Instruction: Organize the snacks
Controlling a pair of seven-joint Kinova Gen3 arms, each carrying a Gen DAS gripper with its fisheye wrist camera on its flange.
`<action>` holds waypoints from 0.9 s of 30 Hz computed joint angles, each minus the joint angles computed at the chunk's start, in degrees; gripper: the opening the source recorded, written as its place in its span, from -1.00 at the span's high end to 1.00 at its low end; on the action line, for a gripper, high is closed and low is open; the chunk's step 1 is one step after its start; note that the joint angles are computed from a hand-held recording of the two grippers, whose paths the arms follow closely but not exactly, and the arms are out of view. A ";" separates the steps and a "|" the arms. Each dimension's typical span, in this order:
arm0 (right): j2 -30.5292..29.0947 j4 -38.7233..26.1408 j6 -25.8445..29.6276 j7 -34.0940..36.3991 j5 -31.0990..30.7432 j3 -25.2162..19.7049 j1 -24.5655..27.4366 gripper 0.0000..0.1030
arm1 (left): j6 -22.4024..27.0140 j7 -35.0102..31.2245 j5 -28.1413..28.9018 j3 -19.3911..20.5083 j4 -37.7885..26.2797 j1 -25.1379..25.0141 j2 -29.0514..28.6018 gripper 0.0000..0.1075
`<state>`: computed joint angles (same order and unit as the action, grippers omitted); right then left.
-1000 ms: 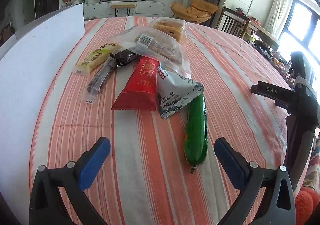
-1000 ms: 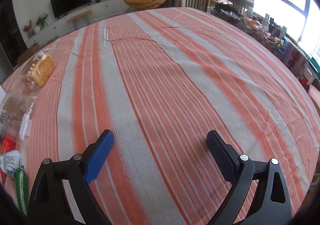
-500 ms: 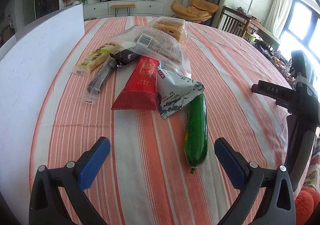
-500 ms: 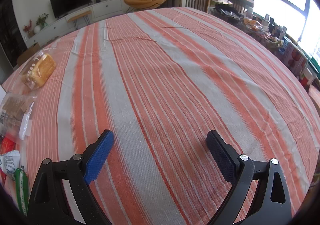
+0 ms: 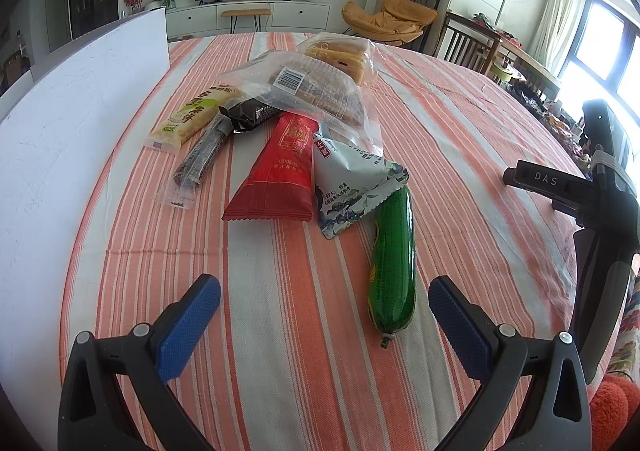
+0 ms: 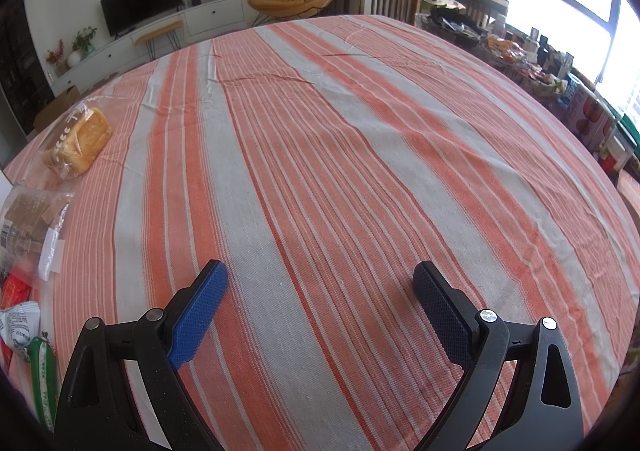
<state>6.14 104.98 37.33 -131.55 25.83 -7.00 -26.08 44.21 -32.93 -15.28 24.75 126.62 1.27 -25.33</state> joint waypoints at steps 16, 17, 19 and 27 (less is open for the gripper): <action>0.02 -0.03 0.01 0.08 -0.04 0.00 0.04 -0.87 | -0.50 -0.98 0.61 -0.52 0.23 -0.32 -0.24 -0.91; 0.01 -0.10 0.07 0.16 -0.10 0.00 0.06 -0.87 | -0.47 -1.02 0.65 -0.55 0.26 -0.30 -0.32 -0.91; 0.02 -0.09 0.04 0.18 -0.10 0.01 0.07 -0.87 | -0.46 -1.08 0.69 -0.51 0.25 -0.37 -0.32 -0.91; 0.37 -0.29 0.11 -0.26 0.31 -0.04 -0.19 -0.87 | 0.74 -0.55 -0.25 0.35 -0.36 -0.45 0.51 -0.91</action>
